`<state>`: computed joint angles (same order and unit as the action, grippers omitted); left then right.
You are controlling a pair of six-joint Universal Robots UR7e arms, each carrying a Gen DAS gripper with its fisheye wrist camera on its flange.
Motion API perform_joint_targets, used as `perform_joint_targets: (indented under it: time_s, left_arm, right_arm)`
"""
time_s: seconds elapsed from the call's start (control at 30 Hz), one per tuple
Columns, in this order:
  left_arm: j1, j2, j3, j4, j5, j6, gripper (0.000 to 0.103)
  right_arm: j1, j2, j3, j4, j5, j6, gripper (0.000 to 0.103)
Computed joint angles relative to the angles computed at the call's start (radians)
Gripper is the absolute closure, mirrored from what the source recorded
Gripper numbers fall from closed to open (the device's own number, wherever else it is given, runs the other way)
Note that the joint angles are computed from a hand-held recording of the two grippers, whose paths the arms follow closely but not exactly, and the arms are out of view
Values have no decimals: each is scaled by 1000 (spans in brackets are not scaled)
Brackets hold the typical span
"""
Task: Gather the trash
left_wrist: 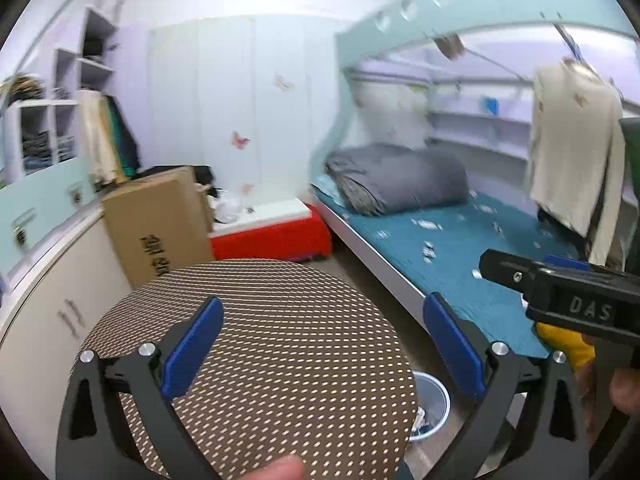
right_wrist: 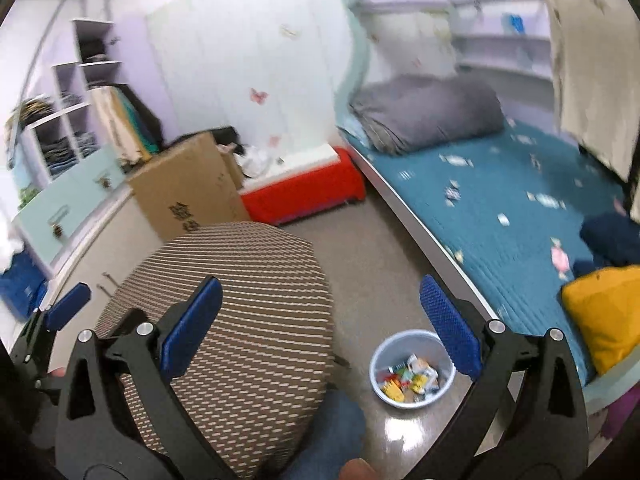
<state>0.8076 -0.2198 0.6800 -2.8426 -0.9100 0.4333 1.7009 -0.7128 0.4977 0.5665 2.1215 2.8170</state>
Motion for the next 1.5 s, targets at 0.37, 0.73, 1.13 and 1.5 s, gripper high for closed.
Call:
perform_joint_targets:
  time_s: [0.37, 0.73, 1.13, 1.5]
  left_arm:
    - [-72, -239, 434, -439, 171, -17, 5]
    - [-112, -351, 600, -653, 192, 92, 5]
    - [-110, -387, 638, -642, 176, 62, 4]
    - [-111, -375, 629, -669, 193, 88, 4]
  right_arm:
    - [127, -240, 482, -374, -27, -188, 6]
    - [199, -328, 688, -629, -28, -324, 6]
    - [216, -331, 714, -669, -20, -354, 6]
    - [211, -340, 717, -667, -22, -351, 6]
